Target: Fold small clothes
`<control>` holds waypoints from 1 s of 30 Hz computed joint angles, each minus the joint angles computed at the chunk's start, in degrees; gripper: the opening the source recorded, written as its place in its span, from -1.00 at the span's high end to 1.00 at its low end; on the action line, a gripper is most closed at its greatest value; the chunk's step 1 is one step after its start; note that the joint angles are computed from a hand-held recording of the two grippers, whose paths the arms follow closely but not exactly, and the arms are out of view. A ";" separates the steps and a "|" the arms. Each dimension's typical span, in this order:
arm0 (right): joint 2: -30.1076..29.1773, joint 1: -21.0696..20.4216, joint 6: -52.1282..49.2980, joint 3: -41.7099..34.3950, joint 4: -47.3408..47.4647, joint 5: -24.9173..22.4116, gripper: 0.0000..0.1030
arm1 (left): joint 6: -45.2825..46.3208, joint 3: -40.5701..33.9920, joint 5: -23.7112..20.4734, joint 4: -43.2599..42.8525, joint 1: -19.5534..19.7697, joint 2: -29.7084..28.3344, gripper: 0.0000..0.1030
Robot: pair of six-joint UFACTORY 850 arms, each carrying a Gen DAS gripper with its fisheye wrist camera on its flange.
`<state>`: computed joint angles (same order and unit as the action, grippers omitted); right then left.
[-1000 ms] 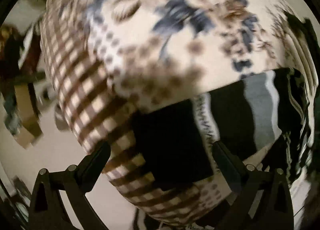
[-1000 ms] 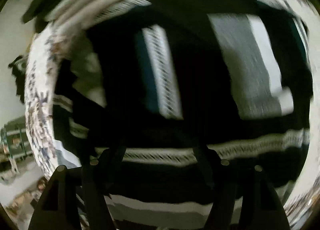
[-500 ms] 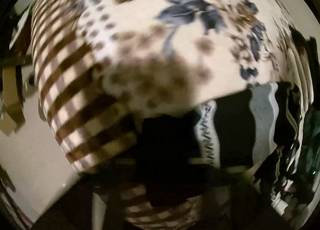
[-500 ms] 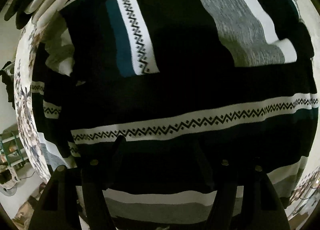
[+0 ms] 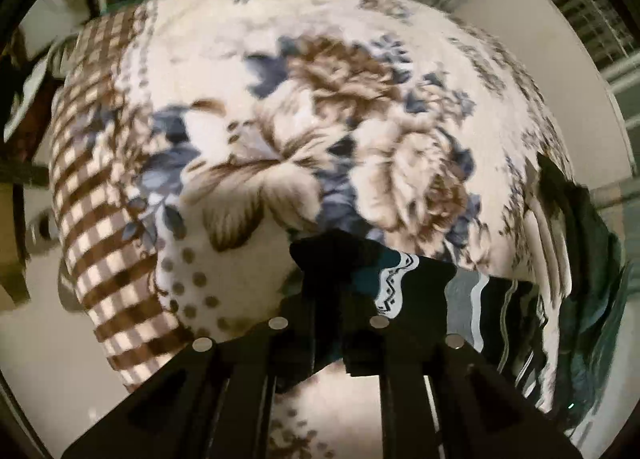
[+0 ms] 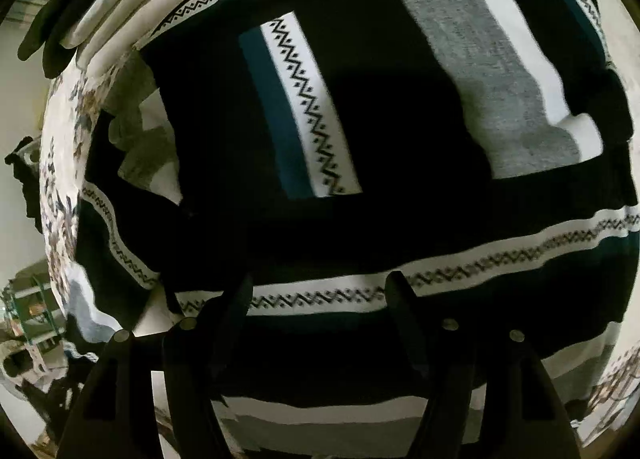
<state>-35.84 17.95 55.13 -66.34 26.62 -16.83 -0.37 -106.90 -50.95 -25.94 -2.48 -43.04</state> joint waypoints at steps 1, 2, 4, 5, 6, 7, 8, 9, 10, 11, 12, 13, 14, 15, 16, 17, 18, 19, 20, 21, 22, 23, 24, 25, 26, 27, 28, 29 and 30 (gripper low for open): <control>-1.06 0.27 -0.29 -1.17 0.95 0.23 -0.37 | -0.64 -0.05 -1.50 -2.34 0.76 -0.84 0.77; -1.95 0.63 -1.33 -1.95 2.65 0.79 -0.37 | -1.49 0.66 -2.39 -3.86 1.28 -0.92 0.70; -3.09 1.22 -0.44 -3.89 2.59 0.71 -0.37 | -1.64 5.10 -2.86 -9.29 2.89 1.01 0.47; -3.74 1.45 2.58 -6.44 -0.03 -0.75 -0.37 | -0.98 8.96 -1.89 -12.62 3.59 3.09 0.35; -4.35 1.94 3.33 -7.39 -0.37 -0.83 -0.37 | -0.61 12.74 -0.83 -15.24 4.19 5.06 -0.03; -5.17 2.05 4.92 -9.40 -1.75 -1.88 -0.37 | -0.59 15.08 -0.26 -16.53 4.46 6.48 -0.33; -6.01 2.51 6.36 -10.39 -2.68 -1.92 -0.39 | 0.35 18.29 0.76 -19.59 4.74 8.08 -0.33; -5.78 2.73 8.52 -11.05 -4.47 -2.71 -0.45 | 1.47 20.24 0.92 -22.47 4.88 8.87 -0.33; -6.58 3.09 10.73 -12.76 -6.23 -3.46 -0.58 | 1.61 21.41 0.66 -24.73 4.62 8.66 -0.33; -6.11 3.63 14.27 -13.64 -8.99 -4.67 -0.64 | 1.60 21.76 0.92 -25.85 4.30 8.27 -0.33; -5.12 3.49 15.75 -12.85 -10.29 -5.18 -0.64 | 2.26 21.97 1.86 -28.20 3.83 7.52 -0.33; -4.54 3.76 16.01 -12.18 -11.94 -5.02 -0.64 | 2.48 21.43 2.96 -29.35 3.37 6.52 -0.33; -1.56 2.86 18.67 -10.10 -13.21 -7.26 -0.64 | 1.88 20.41 3.85 -29.20 2.91 5.48 -0.33; 1.60 2.41 22.73 -7.20 -16.74 -10.60 -0.64 | 0.75 19.05 4.92 -28.52 2.43 4.40 -0.33; 2.36 2.57 24.39 -6.69 -19.68 -12.14 -0.66 | -2.13 16.97 7.20 -25.44 1.50 3.25 -0.29; 1.89 2.83 28.06 -7.79 -24.51 -16.07 -0.72 | -4.92 14.92 7.96 -21.40 0.76 2.35 -0.29; 0.63 3.28 31.77 -10.18 -29.50 -21.83 -0.73 | -7.43 12.27 8.73 -16.35 -0.27 1.39 -0.22; -0.19 3.62 34.40 -11.72 -32.98 -25.53 -0.73 | -8.42 11.07 9.54 -13.39 -0.89 1.05 0.28; -0.90 3.80 36.17 -12.97 -35.38 -28.46 -0.74 | -9.83 9.06 10.41 -8.04 -2.00 0.52 0.61; -1.52 3.83 37.39 -13.95 -37.04 -30.58 -0.74 | -10.60 6.89 10.18 -4.02 -2.86 -0.32 0.89; -1.91 3.75 38.22 -14.46 -38.07 -31.49 -0.74 | -11.03 6.01 10.36 -2.40 -3.29 -0.60 0.90; -2.21 3.53 38.65 -14.72 -38.34 -31.76 -0.74 | -12.11 4.98 11.38 0.15 -4.03 -0.60 0.90; -2.29 3.20 39.09 -14.59 -38.11 -31.08 -0.74 | -11.99 4.57 12.32 1.02 -4.40 -0.43 0.90; -1.46 2.83 39.72 -13.22 -37.89 -29.50 -0.74 | -12.23 3.45 12.75 2.60 -5.03 -0.57 0.90; -0.68 2.49 40.52 -11.90 -37.75 -27.72 -0.74 | -12.59 2.28 13.12 4.58 -5.81 -0.50 0.90; 0.20 2.17 41.38 -10.45 -37.78 -25.79 -0.74 | -12.88 1.20 13.57 6.46 -6.66 -0.44 0.90; 0.79 1.91 41.90 -9.41 -37.84 -24.15 -0.74 | -12.61 0.89 14.06 7.68 -7.24 0.01 0.90; 1.57 1.60 42.04 -8.09 -37.76 -22.37 -0.74 | -12.33 -0.67 14.36 9.32 -8.54 0.18 0.90; 3.84 1.16 41.92 -5.05 -37.65 -20.32 -0.74 | -11.55 -2.60 14.28 10.46 -10.02 0.09 0.90</control>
